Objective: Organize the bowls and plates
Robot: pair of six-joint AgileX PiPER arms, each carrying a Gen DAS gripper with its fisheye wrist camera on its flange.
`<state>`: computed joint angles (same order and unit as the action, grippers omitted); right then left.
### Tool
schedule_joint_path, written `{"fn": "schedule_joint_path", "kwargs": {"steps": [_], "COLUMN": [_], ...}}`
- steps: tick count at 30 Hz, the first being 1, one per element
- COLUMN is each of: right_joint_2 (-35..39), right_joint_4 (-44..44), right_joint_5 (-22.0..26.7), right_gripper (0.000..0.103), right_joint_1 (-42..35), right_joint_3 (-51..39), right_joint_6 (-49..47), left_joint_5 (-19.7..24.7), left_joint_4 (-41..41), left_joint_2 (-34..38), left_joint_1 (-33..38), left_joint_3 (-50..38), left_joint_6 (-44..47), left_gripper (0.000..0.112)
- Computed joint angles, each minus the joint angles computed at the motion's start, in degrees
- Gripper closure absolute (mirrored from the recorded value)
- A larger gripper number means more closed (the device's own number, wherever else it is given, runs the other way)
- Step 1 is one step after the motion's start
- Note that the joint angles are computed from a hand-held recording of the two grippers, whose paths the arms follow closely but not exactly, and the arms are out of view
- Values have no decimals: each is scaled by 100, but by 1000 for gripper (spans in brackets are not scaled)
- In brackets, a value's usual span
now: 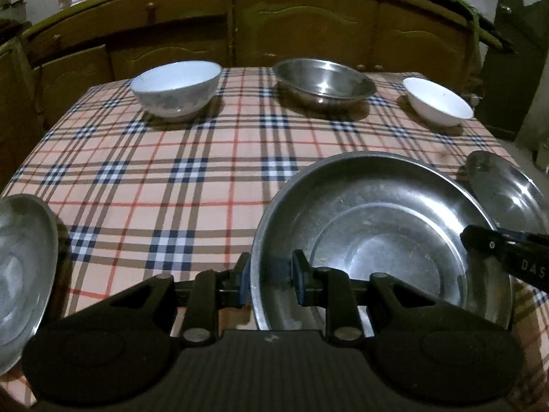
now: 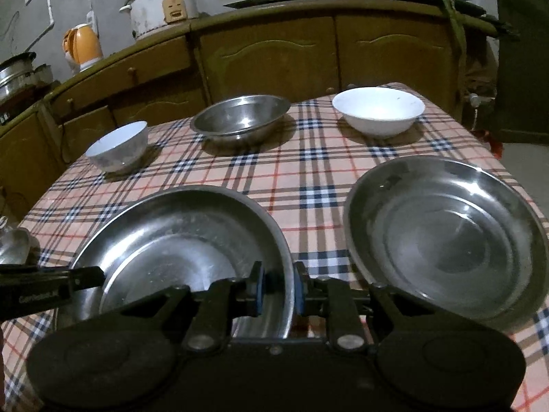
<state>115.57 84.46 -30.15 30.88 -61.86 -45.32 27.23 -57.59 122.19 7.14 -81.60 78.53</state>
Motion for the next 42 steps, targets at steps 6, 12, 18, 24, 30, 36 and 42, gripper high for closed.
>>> {"fn": "schedule_joint_path", "kwargs": {"steps": [6,12,18,24,30,36,42], "right_joint_2": [248,419,457,202,-436,-1115,-1762], "right_joint_4": [35,430,585,782,618,945,1480], "right_joint_5": [83,101,87,-431,-724,-1172,-1513], "right_gripper": [79,79,74,52,32,28,28], "right_joint_1": [-56,-64,-32,107,323,684,917], "right_joint_3": [-290,-564,-615,-474,-37,395,835], "right_joint_6": [-170,-680,-822,-919,-777,-907,-1165], "left_joint_5": [-98,-159,-186,-330,-276,-234,-113], "left_joint_4": [2,-26,-225,-323,-690,-1158,-1283], "left_joint_2": [146,282,302,116,-349,-1018,-1537], "left_joint_1": [7,15,33,109,220,252,30], "left_joint_3": [-131,-193,-156,16,344,877,1222], "left_joint_6": [-50,-121,82,97,376,673,645], "left_gripper": [87,86,81,70,52,39,39]}}
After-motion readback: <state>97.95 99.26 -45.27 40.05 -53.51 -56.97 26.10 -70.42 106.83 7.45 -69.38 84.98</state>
